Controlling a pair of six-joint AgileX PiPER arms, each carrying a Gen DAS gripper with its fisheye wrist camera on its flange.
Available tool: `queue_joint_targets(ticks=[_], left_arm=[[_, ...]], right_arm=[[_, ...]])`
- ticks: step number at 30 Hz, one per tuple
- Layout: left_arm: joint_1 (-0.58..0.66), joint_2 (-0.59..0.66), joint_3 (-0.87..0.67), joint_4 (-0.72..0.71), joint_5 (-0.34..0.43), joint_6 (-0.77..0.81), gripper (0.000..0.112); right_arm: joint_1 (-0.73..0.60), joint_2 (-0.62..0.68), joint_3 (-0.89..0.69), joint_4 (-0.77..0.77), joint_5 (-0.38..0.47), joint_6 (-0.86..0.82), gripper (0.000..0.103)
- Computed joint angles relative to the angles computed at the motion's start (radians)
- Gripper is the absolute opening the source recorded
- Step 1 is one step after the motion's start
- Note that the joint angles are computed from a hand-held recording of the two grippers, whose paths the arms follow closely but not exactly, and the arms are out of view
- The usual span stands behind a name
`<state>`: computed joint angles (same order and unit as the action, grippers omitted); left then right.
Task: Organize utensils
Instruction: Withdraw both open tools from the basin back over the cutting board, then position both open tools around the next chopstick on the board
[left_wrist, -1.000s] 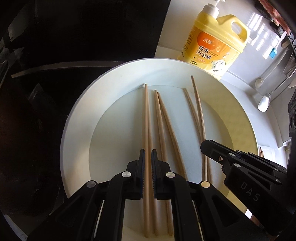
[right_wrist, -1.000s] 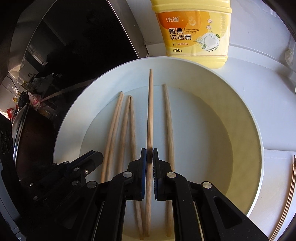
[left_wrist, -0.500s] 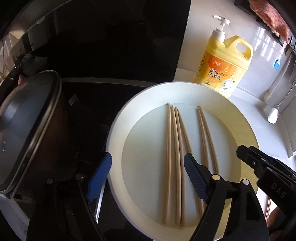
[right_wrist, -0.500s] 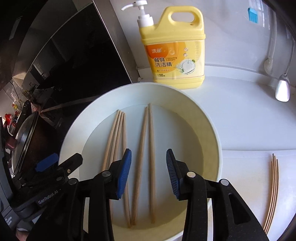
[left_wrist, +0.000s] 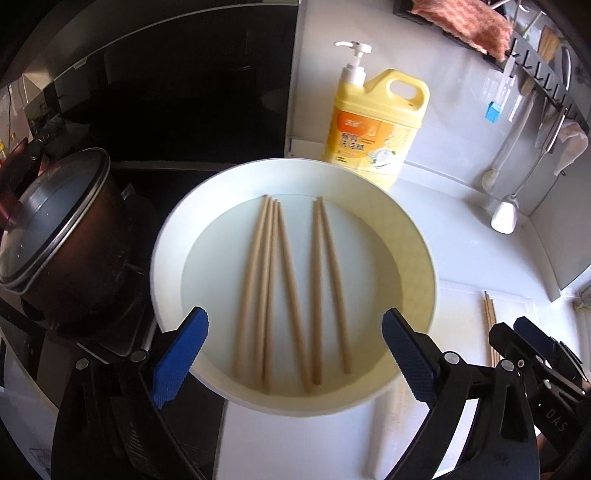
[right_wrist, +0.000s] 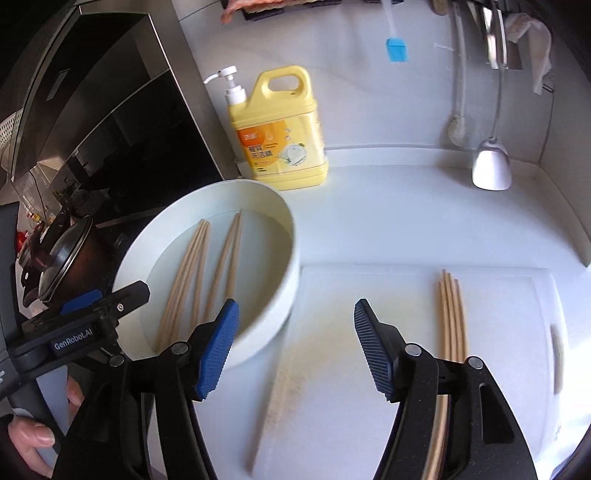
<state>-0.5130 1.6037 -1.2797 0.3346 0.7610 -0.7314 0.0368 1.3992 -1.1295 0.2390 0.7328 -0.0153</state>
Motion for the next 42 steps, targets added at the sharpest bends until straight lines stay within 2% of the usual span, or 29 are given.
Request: queue_joint_targets(ticks=[3,7,12,16,18,20,24,28,30,35,38,42], left_arm=[[-0.118,-0.002,-0.014,0.083,0.044,-0.162,0.095],[-0.258,0.025,-0.045,0.124,0.1,-0.297,0.095],[-0.403,0.081,-0.1,0.18,0.181,-0.476,0.095],[-0.487,0.14,-0.181,0.196,0.271,-0.518,0.095],[-0.51,0.156,-0.204,0.203,0.287,-0.515,0.095],[-0.519,0.173,-0.222,0.199,0.288,-0.501,0.095],[-0.512,0.181,-0.182,0.186,0.2,-0.518,0.095],[-0.513,0.244,-0.184,0.206,0.176,-0.509,0.095],[-0.517,0.261,-0.164,0.229,0.14,-0.53,0.095],[-0.516,0.296,-0.126,0.281,0.057,-0.578,0.095],[-0.505,0.327,-0.134,0.287,0.043,-0.575,0.095],[-0.498,0.332,-0.137,0.318,0.041,-0.596,0.095]], right_arm=[[-0.14,-0.071,0.051,0.058,0.067,-0.158,0.063],[-0.411,-0.141,0.118,0.214,0.151,-0.453,0.063],[-0.718,-0.122,0.161,0.382,0.248,-0.829,0.064],[-0.839,-0.071,0.166,0.413,0.272,-0.965,0.064],[-0.889,-0.051,0.168,0.431,0.285,-1.008,0.064],[-0.912,-0.039,0.175,0.444,0.277,-1.022,0.064],[-0.927,-0.037,0.218,0.485,0.239,-1.042,0.064],[-0.889,-0.039,0.273,0.507,0.152,-1.04,0.064],[-0.865,-0.017,0.279,0.496,0.119,-1.021,0.064],[-0.855,0.009,0.322,0.58,0.027,-1.096,0.064],[-0.843,0.036,0.335,0.611,-0.016,-1.105,0.064],[-0.838,0.05,0.339,0.628,-0.032,-1.117,0.064]])
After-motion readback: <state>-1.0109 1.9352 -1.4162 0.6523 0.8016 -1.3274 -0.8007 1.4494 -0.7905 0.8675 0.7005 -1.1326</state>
